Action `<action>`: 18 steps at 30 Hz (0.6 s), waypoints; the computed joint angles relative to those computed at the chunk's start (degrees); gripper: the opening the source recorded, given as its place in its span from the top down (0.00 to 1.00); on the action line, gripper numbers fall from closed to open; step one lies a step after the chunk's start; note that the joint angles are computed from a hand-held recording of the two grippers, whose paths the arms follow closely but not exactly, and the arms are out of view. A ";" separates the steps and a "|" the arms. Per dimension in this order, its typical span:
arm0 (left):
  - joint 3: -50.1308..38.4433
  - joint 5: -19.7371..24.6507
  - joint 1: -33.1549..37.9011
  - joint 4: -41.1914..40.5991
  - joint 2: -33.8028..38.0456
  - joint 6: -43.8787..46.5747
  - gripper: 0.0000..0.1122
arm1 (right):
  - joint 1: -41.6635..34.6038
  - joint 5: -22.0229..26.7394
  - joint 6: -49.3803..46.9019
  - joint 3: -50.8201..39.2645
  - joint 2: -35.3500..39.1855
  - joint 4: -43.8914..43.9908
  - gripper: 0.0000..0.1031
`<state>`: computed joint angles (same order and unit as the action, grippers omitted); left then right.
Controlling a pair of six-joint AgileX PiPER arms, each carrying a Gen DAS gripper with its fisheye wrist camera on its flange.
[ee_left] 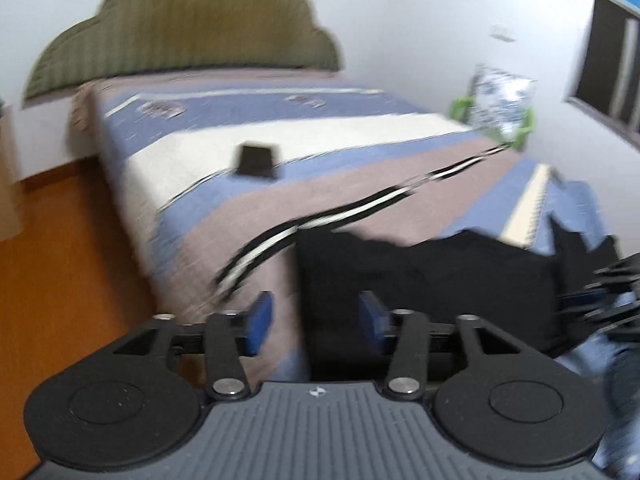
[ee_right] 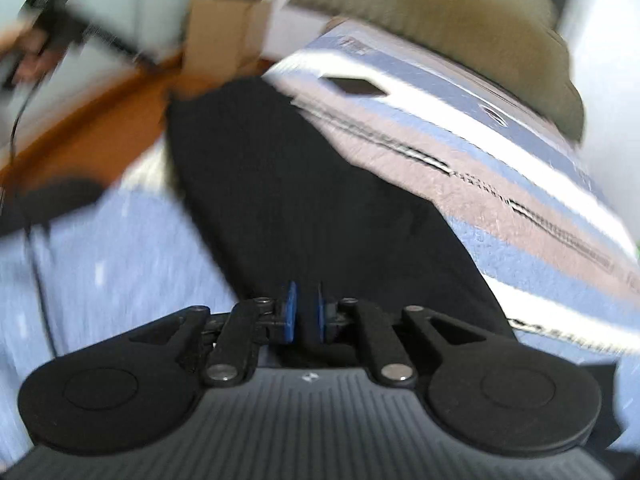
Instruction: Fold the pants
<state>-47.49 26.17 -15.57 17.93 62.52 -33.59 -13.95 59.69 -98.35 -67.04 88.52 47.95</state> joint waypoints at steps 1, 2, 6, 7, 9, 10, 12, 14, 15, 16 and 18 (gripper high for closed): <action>-1.19 -0.60 -2.49 3.90 1.56 -3.96 0.27 | 0.95 -1.36 2.18 -0.16 0.75 0.70 0.85; -2.83 -0.69 -5.57 9.35 3.84 -8.78 0.22 | 2.34 -3.79 3.54 0.06 1.25 0.22 0.84; -11.44 11.44 -16.32 24.84 16.21 -18.47 0.21 | 8.28 -10.08 13.58 -0.46 4.51 -11.70 0.84; -13.00 13.84 -18.30 27.15 18.31 -20.53 0.21 | 8.10 -9.72 13.88 -0.80 4.18 -11.95 0.84; -15.45 13.01 -21.65 29.72 20.43 -22.66 0.21 | 5.02 -6.78 12.08 -1.69 3.06 -8.49 0.84; -17.00 11.74 -22.91 29.69 21.39 -22.58 0.20 | 2.02 -4.17 10.95 -2.72 2.92 -5.36 0.82; -23.23 9.93 -24.93 26.47 26.15 -18.62 0.20 | -3.32 -1.44 10.89 -5.38 3.61 -1.33 0.78; -32.62 10.95 -26.67 21.76 33.47 -12.51 0.20 | -8.61 -2.71 11.55 -7.99 5.11 2.10 0.73; -38.10 11.90 -27.27 19.22 37.79 -9.45 0.20 | -10.67 -4.23 13.24 -10.51 6.92 2.53 0.72; -42.96 12.63 -27.68 16.90 41.49 -6.76 0.20 | -12.27 -6.70 15.75 -13.39 9.08 2.58 0.68; -53.29 13.43 -28.10 11.72 49.74 -1.41 0.20 | -15.09 -9.00 22.97 -22.40 15.25 1.77 0.67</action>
